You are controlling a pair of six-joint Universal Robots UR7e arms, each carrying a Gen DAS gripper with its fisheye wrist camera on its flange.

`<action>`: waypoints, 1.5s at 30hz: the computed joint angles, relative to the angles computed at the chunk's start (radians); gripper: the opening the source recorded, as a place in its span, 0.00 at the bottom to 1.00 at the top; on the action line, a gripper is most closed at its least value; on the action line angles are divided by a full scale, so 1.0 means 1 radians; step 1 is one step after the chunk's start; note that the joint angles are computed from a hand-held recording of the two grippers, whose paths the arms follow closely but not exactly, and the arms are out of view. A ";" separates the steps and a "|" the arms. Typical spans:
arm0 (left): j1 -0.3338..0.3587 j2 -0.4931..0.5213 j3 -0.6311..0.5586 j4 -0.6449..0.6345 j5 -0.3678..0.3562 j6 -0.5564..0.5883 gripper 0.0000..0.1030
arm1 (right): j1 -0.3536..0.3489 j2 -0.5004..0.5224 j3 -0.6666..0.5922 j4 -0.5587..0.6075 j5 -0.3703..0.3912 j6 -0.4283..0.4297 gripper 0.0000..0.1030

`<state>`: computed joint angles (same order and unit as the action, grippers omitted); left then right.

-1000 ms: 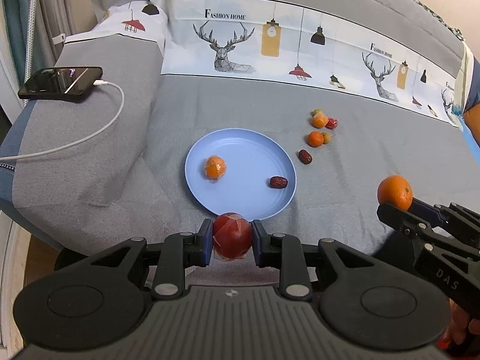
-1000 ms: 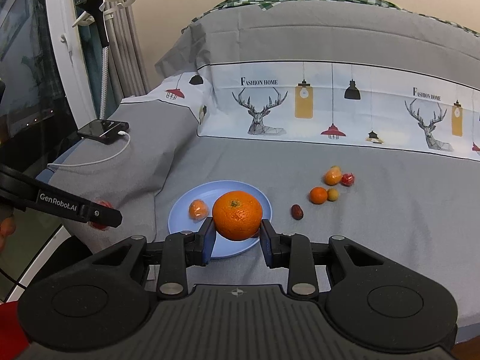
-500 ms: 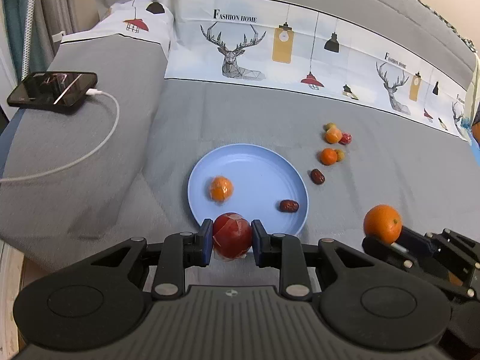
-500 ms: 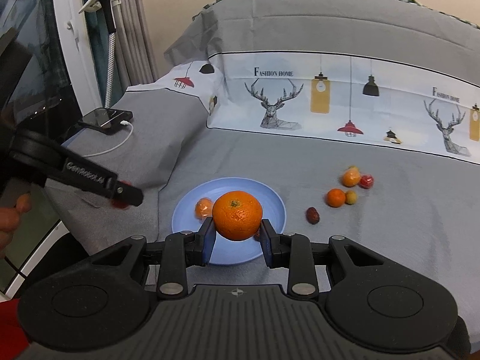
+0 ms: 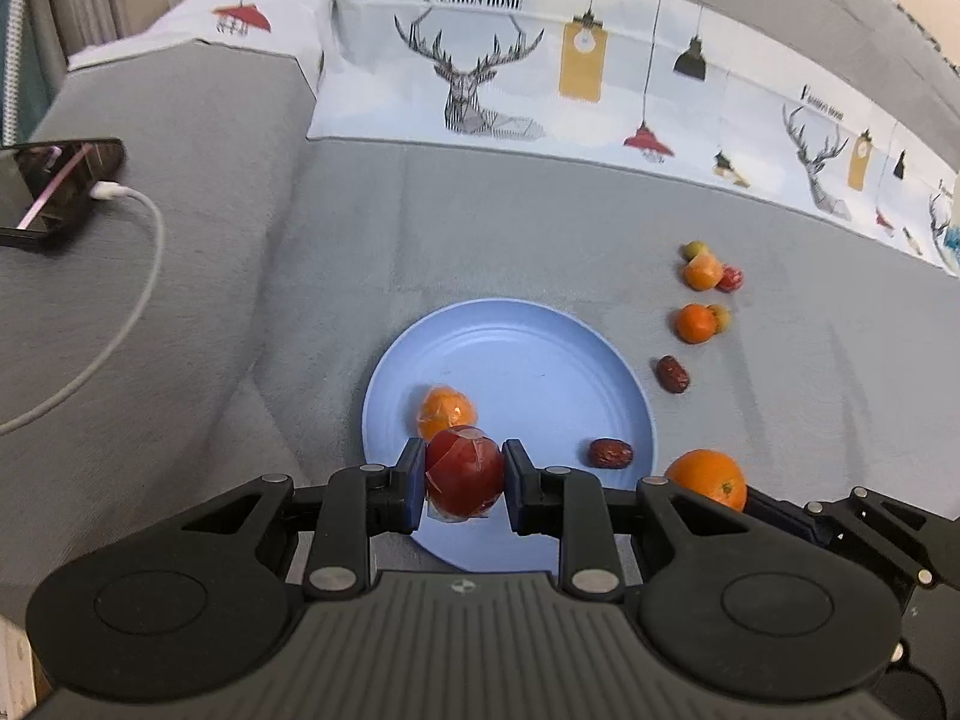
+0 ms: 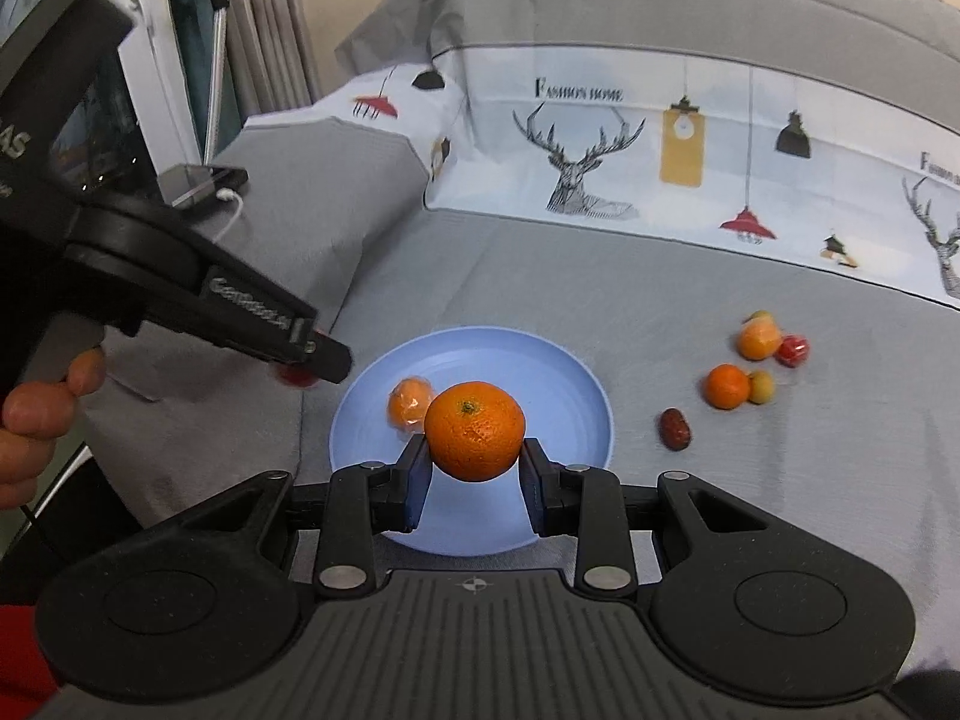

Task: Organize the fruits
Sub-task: 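Carry the mandarin and red tomato over the blue plate with both tools, then open both tools to release the mandarin and tomato onto the plate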

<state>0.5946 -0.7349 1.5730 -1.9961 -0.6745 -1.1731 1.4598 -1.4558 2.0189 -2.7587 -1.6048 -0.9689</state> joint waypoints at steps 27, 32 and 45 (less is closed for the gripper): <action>0.091 0.094 -0.059 -0.075 0.082 0.167 0.99 | 0.026 0.204 -0.127 0.013 -0.098 -0.048 0.86; 0.042 0.055 -0.038 0.016 0.065 0.090 0.99 | 0.035 0.123 -0.081 0.037 -0.098 -0.023 0.95; -0.116 -0.045 0.057 0.253 0.014 -0.279 1.00 | 0.016 -0.134 0.073 0.084 -0.027 -0.035 0.99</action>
